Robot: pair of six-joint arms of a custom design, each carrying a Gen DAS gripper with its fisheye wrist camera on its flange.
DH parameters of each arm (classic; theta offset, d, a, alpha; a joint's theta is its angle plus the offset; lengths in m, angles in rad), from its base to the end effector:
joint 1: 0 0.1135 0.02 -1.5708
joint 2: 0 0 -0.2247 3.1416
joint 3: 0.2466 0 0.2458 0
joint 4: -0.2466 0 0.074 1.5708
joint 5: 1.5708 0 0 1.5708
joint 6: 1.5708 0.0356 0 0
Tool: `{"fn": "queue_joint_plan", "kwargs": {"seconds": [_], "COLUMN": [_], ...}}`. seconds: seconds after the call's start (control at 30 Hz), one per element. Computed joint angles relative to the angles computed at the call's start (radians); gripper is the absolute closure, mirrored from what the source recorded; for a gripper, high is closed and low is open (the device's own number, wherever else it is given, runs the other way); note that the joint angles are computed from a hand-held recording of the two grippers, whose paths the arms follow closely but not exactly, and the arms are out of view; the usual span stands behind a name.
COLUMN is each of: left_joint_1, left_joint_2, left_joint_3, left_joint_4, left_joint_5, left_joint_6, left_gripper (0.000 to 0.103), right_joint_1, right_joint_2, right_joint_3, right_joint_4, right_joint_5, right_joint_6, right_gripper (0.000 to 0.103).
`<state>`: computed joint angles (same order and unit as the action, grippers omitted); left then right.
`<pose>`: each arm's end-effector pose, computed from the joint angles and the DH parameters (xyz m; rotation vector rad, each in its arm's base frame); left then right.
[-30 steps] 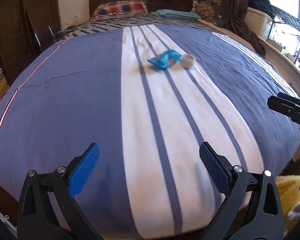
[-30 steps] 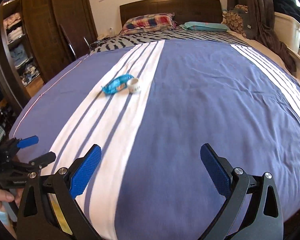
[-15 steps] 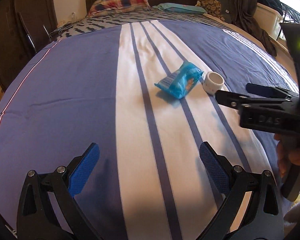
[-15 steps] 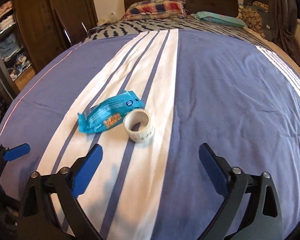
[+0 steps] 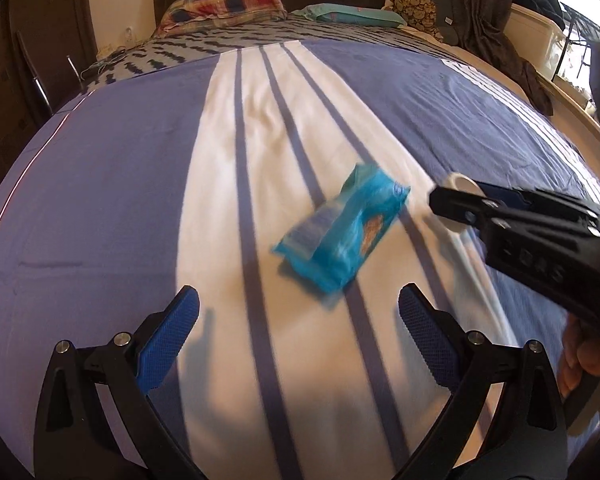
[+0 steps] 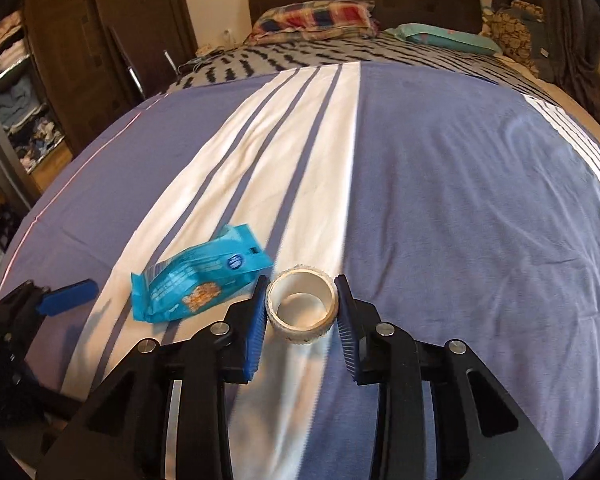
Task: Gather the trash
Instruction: 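Grasp the white tape roll with the right tool while the left tool grasps the blue wipes pack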
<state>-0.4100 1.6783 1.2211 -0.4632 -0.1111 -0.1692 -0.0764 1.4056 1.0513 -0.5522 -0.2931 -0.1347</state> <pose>0.3232 -0.1362 0.1985 0.2523 2.4734 -0.1069 0.2940 -0.0122 0.2236 -0.1953 2.4351 0.2695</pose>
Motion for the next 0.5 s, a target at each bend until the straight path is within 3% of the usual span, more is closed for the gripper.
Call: {"fn": "queue_joint_plan", "kwargs": {"seconds": [0.23, 0.27, 0.3, 0.37, 0.4, 0.5], "left_joint_1": [0.014, 0.014, 0.017, 0.019, 0.015, 0.006], "left_joint_2": [0.179, 0.202, 0.215, 0.216, 0.21, 0.177], "left_joint_3": [0.193, 0.213, 0.226, 0.221, 0.217, 0.187], "left_joint_4": [-0.01, -0.019, -0.024, -0.012, -0.012, -0.016], "left_joint_5": [0.041, 0.048, 0.058, 0.08, 0.075, 0.08], "left_joint_6": [0.051, 0.053, 0.056, 0.053, 0.055, 0.053], "left_gripper": [0.011, 0.022, 0.041, 0.061, 0.067, 0.067], "right_joint_1": [-0.119, -0.134, -0.15, -0.175, -0.187, -0.216], "right_joint_2": [-0.01, -0.009, -0.02, -0.024, -0.032, -0.063], "right_joint_3": [0.019, 0.022, 0.016, 0.017, 0.013, -0.009], "right_joint_4": [-0.045, -0.051, -0.055, -0.065, -0.072, -0.091], "right_joint_5": [-0.076, -0.083, -0.085, -0.093, -0.097, -0.106], "right_joint_6": [-0.05, -0.056, -0.067, -0.085, -0.095, -0.122], "right_gripper": [0.07, 0.07, 0.07, 0.07, 0.07, 0.07]}}
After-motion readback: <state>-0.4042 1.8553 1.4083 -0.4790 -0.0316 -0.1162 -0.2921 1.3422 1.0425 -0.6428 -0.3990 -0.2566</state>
